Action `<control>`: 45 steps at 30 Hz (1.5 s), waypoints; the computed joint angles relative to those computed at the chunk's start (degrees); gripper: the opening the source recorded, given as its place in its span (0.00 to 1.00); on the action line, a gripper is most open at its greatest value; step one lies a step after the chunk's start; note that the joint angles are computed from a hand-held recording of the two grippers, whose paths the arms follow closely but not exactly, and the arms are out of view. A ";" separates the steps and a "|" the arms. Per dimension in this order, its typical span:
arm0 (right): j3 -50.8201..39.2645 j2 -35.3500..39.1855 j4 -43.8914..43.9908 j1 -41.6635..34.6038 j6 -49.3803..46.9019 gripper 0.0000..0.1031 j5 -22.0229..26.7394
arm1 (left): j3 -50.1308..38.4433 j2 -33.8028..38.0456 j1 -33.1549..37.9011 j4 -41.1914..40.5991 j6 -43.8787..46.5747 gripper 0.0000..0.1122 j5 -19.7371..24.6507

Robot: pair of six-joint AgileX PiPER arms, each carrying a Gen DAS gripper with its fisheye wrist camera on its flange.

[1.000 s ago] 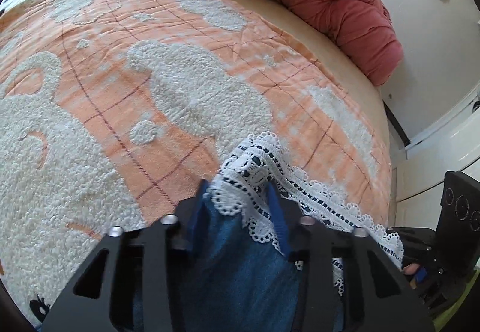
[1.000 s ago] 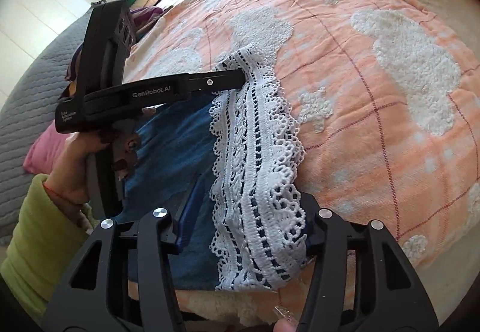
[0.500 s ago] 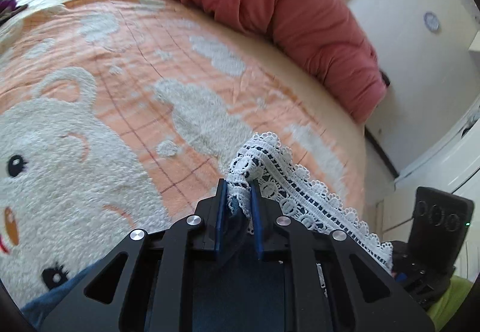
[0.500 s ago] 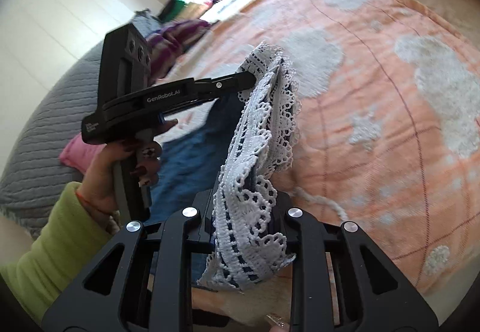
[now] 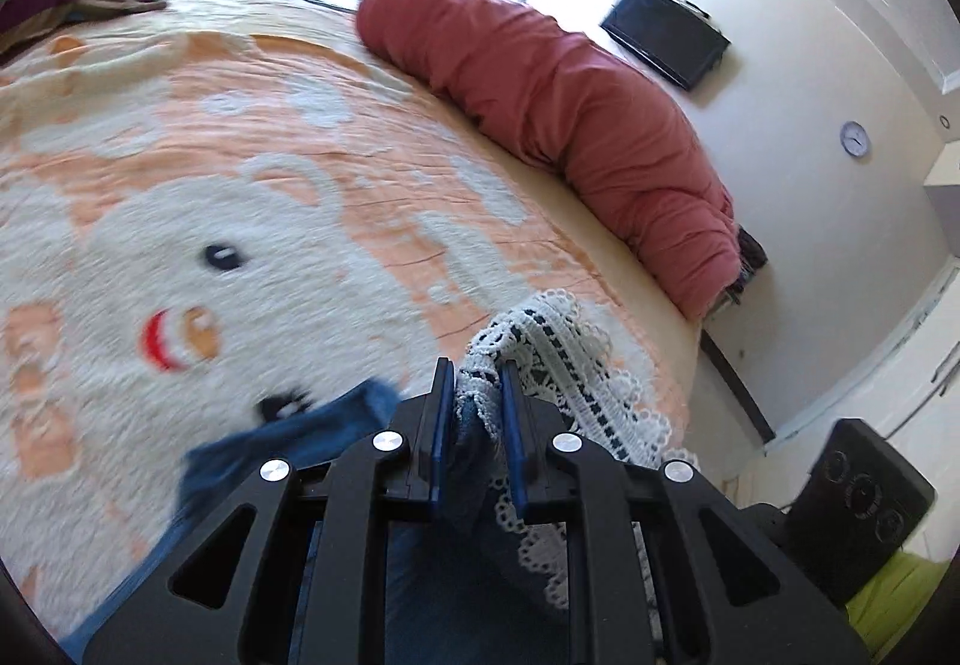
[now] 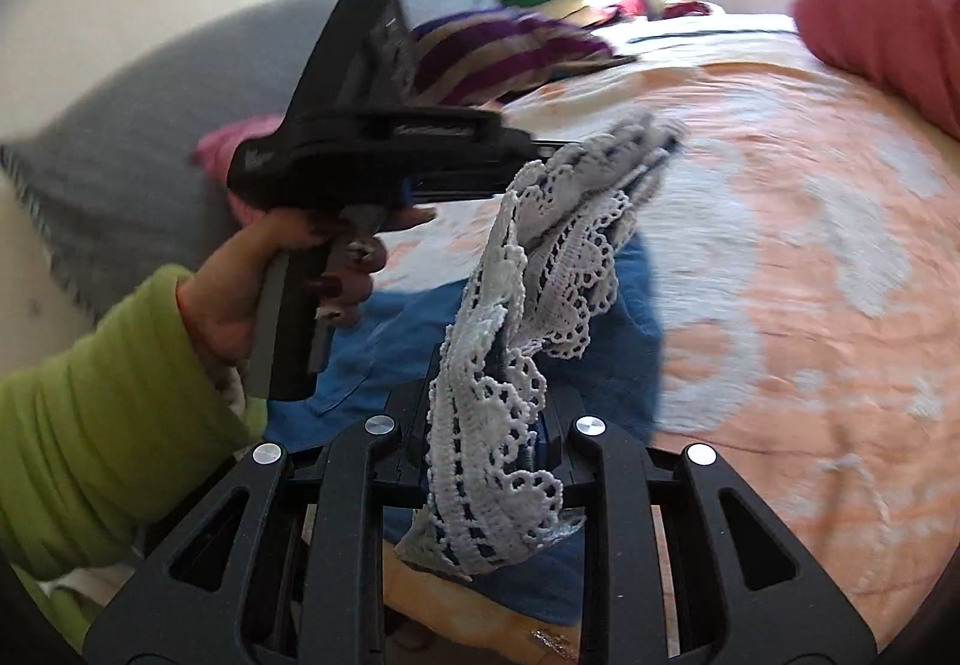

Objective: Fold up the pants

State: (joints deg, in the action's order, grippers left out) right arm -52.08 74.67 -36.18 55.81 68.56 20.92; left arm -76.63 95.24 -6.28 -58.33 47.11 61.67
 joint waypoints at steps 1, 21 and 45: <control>-2.88 2.95 1.70 0.76 -2.86 0.16 0.94 | 1.85 -0.96 1.91 -0.58 0.70 0.14 -0.40; -6.12 5.78 -20.37 16.18 4.52 0.54 8.08 | 19.14 -8.05 23.52 -4.46 -0.21 0.64 -0.84; -17.41 19.52 7.18 14.28 -28.30 0.07 8.53 | 18.94 -9.61 19.62 0.51 -1.97 0.13 -5.12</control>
